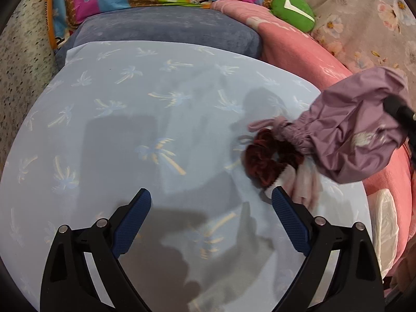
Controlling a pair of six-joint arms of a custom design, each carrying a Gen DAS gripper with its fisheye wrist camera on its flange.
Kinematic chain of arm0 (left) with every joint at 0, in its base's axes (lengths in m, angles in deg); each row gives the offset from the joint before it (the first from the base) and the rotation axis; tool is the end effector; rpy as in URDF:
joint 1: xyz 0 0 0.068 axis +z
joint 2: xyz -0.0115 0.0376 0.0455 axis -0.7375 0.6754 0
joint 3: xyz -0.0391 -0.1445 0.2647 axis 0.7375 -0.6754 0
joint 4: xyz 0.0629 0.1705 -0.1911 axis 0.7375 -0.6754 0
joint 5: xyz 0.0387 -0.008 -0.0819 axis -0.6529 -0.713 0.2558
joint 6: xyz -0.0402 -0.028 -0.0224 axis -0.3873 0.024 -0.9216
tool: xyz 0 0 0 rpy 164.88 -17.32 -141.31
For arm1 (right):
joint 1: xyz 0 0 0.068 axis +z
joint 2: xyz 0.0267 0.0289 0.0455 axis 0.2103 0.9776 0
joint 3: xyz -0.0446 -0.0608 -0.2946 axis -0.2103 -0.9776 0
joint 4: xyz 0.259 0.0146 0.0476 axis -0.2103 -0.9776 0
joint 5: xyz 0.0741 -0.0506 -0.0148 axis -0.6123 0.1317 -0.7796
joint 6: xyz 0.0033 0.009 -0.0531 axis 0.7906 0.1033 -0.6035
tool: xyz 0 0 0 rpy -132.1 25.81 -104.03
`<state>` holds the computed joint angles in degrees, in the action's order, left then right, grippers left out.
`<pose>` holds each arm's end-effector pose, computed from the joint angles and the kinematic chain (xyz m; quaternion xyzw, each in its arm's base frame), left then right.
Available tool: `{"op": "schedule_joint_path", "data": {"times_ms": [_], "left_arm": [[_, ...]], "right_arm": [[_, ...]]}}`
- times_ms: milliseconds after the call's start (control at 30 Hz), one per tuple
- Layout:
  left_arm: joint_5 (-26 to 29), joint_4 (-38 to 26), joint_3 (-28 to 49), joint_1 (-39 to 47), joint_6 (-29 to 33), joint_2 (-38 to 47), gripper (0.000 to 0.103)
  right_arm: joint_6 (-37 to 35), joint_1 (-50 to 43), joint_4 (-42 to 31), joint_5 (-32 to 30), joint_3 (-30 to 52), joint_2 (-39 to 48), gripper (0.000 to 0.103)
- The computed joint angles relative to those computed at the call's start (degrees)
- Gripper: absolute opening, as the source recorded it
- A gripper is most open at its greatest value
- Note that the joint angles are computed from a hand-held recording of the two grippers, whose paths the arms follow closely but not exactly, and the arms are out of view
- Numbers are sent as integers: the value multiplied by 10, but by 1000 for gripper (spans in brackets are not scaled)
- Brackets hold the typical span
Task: Collect trash
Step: 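Grasp the pink-white cloth strip with the left tool while the right tool holds the purple bag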
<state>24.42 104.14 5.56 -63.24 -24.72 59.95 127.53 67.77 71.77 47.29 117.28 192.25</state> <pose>0.1795 -0.0550 0.0235 0.0166 0.9522 -0.1364 0.2727 0.1855 0.2378 0.0958 0.1335 0.8755 0.1925 0.4227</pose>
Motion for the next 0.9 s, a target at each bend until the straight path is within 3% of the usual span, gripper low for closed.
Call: {"op": "schedule_joint_path", "data": {"times_ms": [300, 600, 900], "left_arm": [[2, -25, 21, -74, -43, -6, 90], [17, -68, 86, -130, -110, 26, 88], [-9, -99, 104, -160, -128, 24, 58]], "right_arm": [[73, 32, -38, 92, -113, -112, 4], [168, 56, 19, 98, -194, -78, 4], [215, 85, 61, 89, -199, -8, 4]]}}
